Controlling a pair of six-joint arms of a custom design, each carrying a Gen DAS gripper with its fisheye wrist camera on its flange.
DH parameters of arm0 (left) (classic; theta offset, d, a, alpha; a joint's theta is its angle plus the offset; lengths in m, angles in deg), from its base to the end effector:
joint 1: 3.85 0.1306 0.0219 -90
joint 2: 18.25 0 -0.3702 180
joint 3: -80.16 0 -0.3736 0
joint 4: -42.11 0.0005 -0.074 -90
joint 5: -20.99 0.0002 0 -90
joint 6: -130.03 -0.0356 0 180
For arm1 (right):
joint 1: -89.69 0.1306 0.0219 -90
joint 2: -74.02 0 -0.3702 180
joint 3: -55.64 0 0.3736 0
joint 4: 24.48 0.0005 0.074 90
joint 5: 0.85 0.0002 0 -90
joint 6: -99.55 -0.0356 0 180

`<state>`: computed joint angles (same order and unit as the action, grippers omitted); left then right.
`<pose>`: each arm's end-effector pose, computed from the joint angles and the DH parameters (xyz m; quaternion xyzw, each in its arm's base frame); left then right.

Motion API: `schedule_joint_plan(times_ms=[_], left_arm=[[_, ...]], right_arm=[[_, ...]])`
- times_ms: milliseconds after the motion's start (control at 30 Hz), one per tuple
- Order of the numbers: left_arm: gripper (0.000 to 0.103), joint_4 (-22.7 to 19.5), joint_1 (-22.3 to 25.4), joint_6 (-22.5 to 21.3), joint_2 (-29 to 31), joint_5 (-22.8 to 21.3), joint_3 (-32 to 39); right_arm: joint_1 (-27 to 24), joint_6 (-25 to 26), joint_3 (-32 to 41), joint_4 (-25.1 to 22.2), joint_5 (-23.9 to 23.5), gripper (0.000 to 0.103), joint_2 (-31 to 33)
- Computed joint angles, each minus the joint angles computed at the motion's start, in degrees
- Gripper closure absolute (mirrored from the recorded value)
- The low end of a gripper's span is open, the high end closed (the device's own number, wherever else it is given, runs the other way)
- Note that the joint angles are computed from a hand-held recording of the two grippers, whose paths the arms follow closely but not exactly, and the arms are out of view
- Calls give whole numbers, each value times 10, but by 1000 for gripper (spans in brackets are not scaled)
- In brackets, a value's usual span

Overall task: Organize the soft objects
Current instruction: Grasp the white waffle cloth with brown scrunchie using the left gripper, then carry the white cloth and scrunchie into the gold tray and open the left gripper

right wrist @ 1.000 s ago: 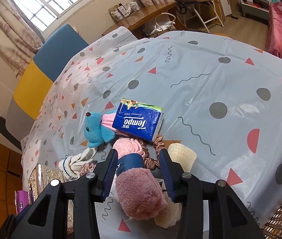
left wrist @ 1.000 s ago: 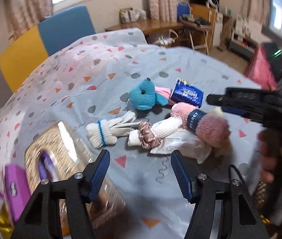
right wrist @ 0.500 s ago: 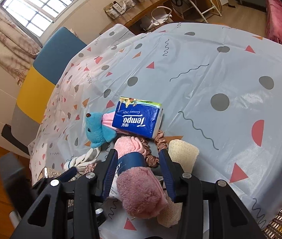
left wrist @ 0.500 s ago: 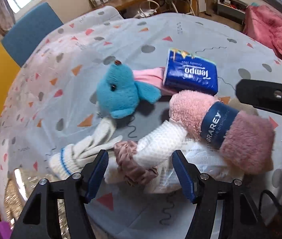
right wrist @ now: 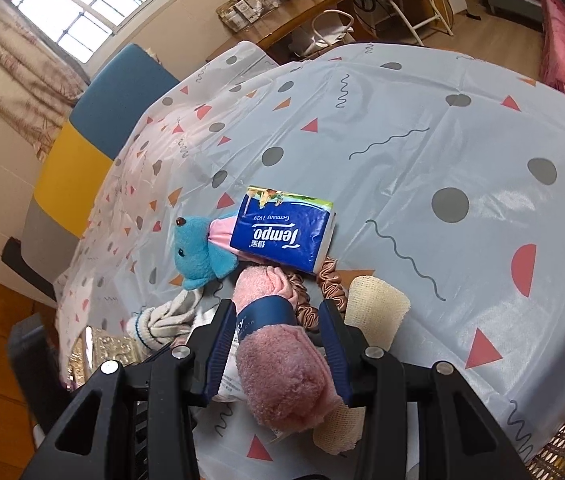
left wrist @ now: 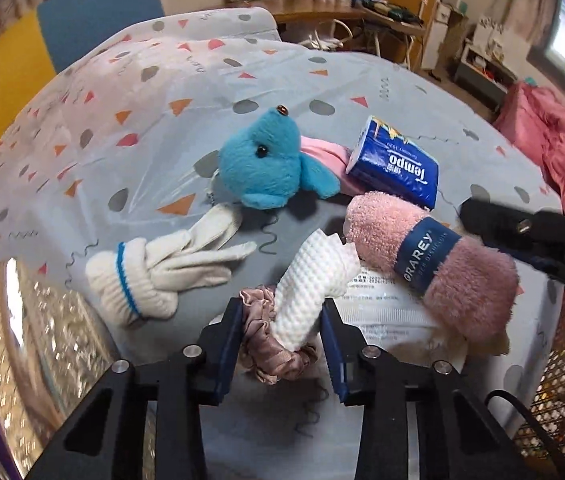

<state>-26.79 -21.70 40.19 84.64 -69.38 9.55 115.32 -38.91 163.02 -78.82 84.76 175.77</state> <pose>0.5009 -0.1616 0.4365 0.1486 0.9597 -0.0342 0.2361 0.4870 0.2361 0.4473 0.1718 0.9193 0.2409 0.2596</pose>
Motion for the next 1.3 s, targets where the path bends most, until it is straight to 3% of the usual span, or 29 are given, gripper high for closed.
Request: schedule_joint_plan(times_ms=[300,467,867,1033,1300], left_arm=[[65,0,19,30,-26,28,21],[65,-3,50,63,-24,51,62],[64,-16,161,103,-34,31,134],[64,-5,218,101,-72,18,105],[64,24,335,93,-168,35,-10]], right_arm=[[21,102,106,-119,12,60,80],[30,144,127,-140,29,60,99],[47,185,153,-177,69,60,117],[51,192,158,-184,76,60,120],[53,202,160,-187,83,60,121]])
